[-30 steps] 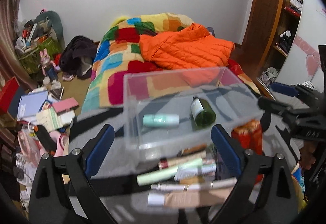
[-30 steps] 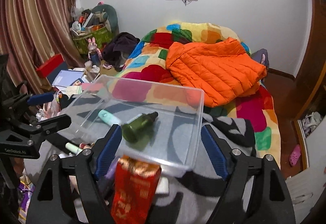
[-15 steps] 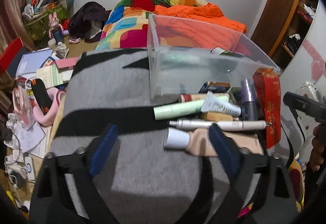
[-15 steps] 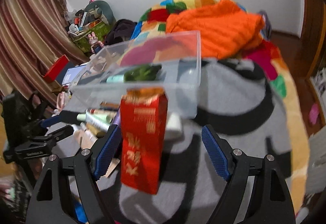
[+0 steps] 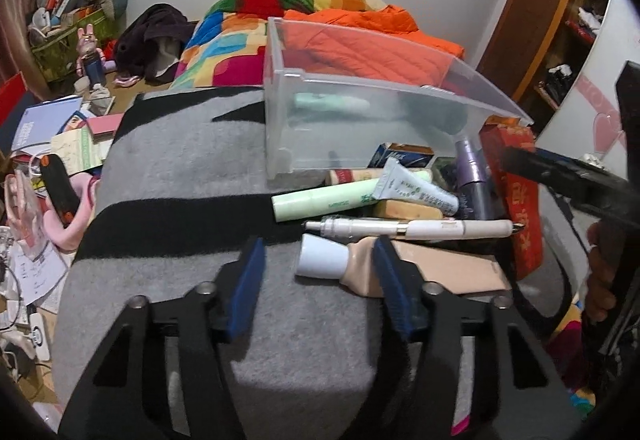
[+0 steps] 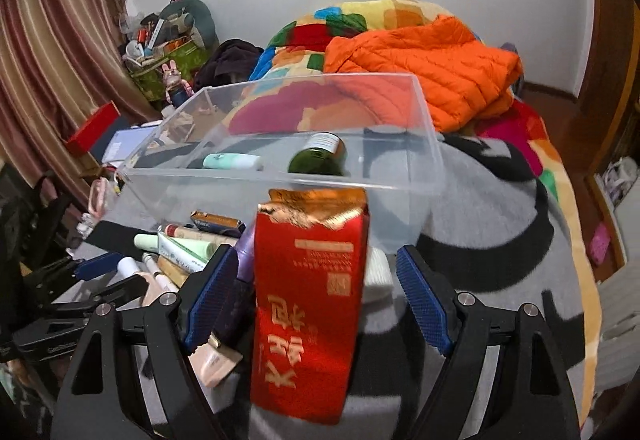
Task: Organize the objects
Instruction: 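Grasp the red gift box with right tool while left tool grasps the beige tube, then lift the red box into the clear box with right tool while left tool carries the beige tube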
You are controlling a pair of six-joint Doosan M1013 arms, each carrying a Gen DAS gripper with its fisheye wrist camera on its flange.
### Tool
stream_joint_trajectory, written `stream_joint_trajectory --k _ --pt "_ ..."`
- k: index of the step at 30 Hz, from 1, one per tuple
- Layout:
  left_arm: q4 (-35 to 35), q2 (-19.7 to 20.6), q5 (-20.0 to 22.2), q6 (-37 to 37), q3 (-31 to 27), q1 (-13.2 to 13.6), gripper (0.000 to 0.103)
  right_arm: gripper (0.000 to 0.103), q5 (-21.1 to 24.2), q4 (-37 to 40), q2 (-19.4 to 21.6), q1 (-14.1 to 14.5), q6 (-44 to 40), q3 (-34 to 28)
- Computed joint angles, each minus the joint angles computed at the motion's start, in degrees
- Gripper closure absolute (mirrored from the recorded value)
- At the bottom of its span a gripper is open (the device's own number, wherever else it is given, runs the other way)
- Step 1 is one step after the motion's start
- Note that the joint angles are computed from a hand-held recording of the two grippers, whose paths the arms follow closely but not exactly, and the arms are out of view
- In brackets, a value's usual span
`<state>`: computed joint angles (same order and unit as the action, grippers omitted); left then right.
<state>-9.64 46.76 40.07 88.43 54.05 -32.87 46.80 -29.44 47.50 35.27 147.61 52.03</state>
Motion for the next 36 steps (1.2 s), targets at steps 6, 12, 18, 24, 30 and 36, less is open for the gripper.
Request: stream_joint_trajectory --k 6,12,18,24,30,36 --pt "-1.88 -0.7 -2.2 1.65 1.61 0.0 0.068 0.045 2.13 -1.3 1.16 0.24 0.02 -1.66" --pt "-0.58 -2.68 -3.49 -0.6 4.72 -0.26 0.07 0.048 1.2 -3.28 0.13 0.56 1.76 0.18" --pt "2.28 -5.06 -4.72 -4.33 8.12 -0.42 0.071 0.048 -0.57 -4.34 -1.67 0.7 3.93 2.88" --pt "0.19 -7.03 -6.31 -4.11 10.8 -0.13 0.085 0.048 -1.22 -7.28 -3.34 0.91 6.92 5.17" --pt "-1.22 -7.62 -5.54 -2.49 10.92 -0.3 0.102 0.048 -1.77 -10.16 -4.91 0.88 10.49 7.18" --pt "-3.61 -6.86 -3.25 0.42 9.19 -0.02 0.06 0.048 -2.29 -10.69 -6.03 0.86 10.85 8.73"
